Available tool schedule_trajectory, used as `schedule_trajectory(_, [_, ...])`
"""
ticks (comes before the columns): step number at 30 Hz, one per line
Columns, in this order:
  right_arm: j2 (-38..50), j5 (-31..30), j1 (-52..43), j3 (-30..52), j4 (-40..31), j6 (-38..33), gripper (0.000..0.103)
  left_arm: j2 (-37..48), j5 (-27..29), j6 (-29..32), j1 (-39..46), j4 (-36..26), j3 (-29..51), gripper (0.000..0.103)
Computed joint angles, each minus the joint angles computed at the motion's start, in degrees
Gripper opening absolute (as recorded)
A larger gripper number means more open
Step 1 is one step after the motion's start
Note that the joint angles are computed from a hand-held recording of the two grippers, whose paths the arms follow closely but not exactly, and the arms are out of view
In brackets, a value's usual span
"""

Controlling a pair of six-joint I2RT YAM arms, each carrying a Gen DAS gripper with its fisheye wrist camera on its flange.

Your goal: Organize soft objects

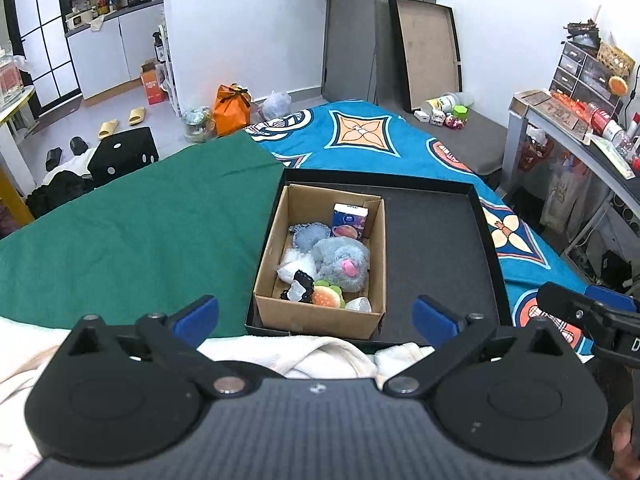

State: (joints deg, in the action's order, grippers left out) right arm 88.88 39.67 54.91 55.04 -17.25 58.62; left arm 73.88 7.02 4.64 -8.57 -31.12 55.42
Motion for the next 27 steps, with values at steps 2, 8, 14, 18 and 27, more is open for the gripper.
schedule_trajectory(2, [0.2, 0.9, 0.8, 0.9, -2.0, 1.2, 0.103, -1.3, 0.4, 0.3, 0.4, -0.9, -0.3, 0.103])
schedule_trajectory(8, [0.2, 3.3, 3.0, 3.2, -9.5, 6.0, 0.103, -5.3, 0.0, 1.1, 0.4, -2.5, -1.6, 0.103])
schedule_trajectory(14, [-1.2, 6.6, 5.6, 3.1, -13.8, 9.9, 0.103, -8.4, 0.4, 1.2, 0.4, -3.9, -2.7, 0.103])
schedule_trajectory(18, [-3.5, 7.6, 6.9, 1.4, -14.5, 11.6, 0.103, -10.1, 0.3, 0.9, 0.1, -4.5, -3.3, 0.103])
schedule_trajectory(27, [-5.3, 9.7, 10.0, 0.8, -18.0, 14.3, 0.103, -14.4, -0.9, -0.1, -1.4, -5.8, -5.0, 0.103])
